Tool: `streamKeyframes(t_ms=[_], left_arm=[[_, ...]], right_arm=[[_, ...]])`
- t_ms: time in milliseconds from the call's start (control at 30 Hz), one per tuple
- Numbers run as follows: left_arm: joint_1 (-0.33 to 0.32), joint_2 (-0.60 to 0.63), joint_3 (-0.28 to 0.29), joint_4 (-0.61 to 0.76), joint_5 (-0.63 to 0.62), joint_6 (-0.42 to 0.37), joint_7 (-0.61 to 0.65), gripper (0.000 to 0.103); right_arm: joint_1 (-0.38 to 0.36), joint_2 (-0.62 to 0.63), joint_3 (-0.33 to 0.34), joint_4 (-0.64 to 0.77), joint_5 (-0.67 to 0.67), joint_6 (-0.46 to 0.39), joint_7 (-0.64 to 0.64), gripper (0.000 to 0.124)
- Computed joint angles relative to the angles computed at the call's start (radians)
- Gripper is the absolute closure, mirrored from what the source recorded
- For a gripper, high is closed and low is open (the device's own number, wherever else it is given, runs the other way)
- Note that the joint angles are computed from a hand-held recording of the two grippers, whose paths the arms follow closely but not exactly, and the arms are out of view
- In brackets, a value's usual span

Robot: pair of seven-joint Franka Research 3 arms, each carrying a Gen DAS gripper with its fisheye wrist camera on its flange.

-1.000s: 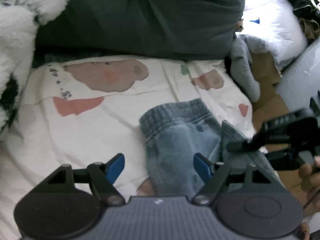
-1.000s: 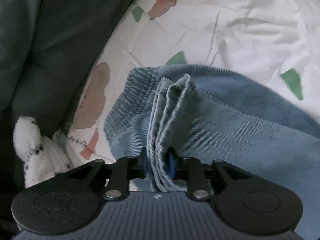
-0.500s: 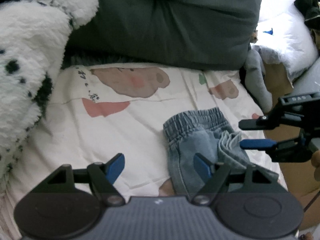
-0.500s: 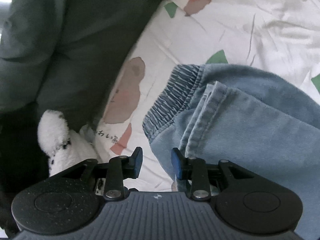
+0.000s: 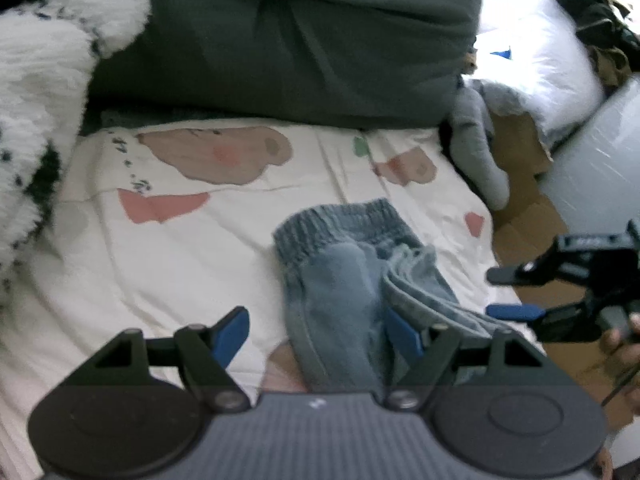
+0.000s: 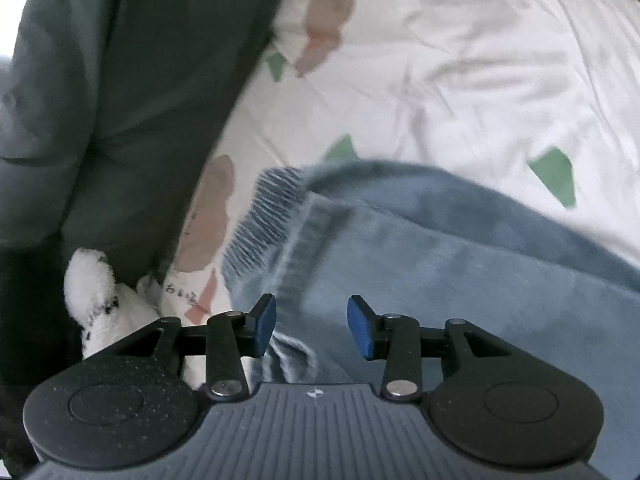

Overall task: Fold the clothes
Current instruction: 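Lower the hem onto the waistband and open the right gripper, then close the left gripper on the folded hem edge by the waistband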

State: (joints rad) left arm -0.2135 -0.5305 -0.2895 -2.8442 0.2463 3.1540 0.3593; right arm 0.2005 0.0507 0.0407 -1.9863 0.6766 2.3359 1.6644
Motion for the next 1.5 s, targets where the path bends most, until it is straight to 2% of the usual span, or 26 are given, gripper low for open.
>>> streamKeyframes(t_ms=[133, 267, 367, 667, 833, 967, 1033, 1100, 1133, 1167, 1200, 1267, 1367, 1500], left_arm=[[0.014, -0.005, -0.028, -0.011, 0.007, 0.039, -0.01, 0.024], [0.007, -0.001, -0.024, -0.029, -0.005, 0.104, -0.024, 0.024], [-0.004, 0.007, -0.017, -0.032, -0.007, 0.138, -0.015, 0.022], [-0.089, 0.046, 0.053, -0.053, -0.022, 0.2, 0.003, 0.02], [-0.07, 0.085, 0.036, -0.056, -0.034, 0.211, 0.009, 0.019], [-0.048, 0.131, 0.022, -0.058, -0.06, 0.245, -0.007, 0.02], [-0.032, 0.141, 0.007, -0.059, -0.074, 0.258, -0.012, 0.024], [-0.03, 0.147, 0.006, -0.054, -0.079, 0.251, -0.013, 0.035], [-0.042, 0.143, 0.02, -0.049, -0.072, 0.227, -0.011, 0.046], [-0.029, 0.131, 0.003, -0.047, -0.077, 0.208, -0.011, 0.057], [0.005, 0.118, -0.037, -0.05, -0.091, 0.207, -0.016, 0.059], [0.032, 0.113, -0.069, -0.049, -0.107, 0.215, -0.029, 0.061], [-0.028, 0.14, -0.001, -0.025, -0.081, 0.186, -0.023, 0.062], [-0.069, 0.148, 0.031, -0.021, -0.081, 0.164, -0.044, 0.062]], right_arm=[[-0.001, -0.043, -0.004, -0.098, 0.053, 0.039, 0.017, 0.077], [0.008, -0.086, -0.002, -0.193, 0.099, 0.109, 0.07, 0.078], [0.018, -0.099, -0.003, -0.236, 0.143, 0.127, 0.094, 0.078], [0.057, -0.081, 0.013, -0.236, 0.249, 0.104, 0.012, 0.078], [0.061, -0.062, 0.016, -0.214, 0.231, 0.121, -0.022, 0.078], [0.051, -0.028, 0.013, -0.164, 0.227, 0.132, -0.137, 0.077], [0.045, 0.0, 0.012, -0.128, 0.188, 0.138, -0.171, 0.077], [0.036, 0.023, 0.012, -0.094, 0.146, 0.136, -0.205, 0.077], [0.032, 0.037, 0.012, -0.075, 0.128, 0.132, -0.224, 0.077], [0.028, 0.049, 0.012, -0.057, 0.096, 0.134, -0.241, 0.077], [0.025, 0.062, 0.012, -0.039, 0.064, 0.135, -0.258, 0.077], [0.018, 0.085, 0.01, -0.006, 0.003, 0.145, -0.29, 0.077], [0.007, 0.125, 0.011, 0.051, -0.068, 0.159, -0.345, 0.077], [-0.017, 0.19, 0.025, 0.146, -0.087, 0.107, -0.456, 0.077]])
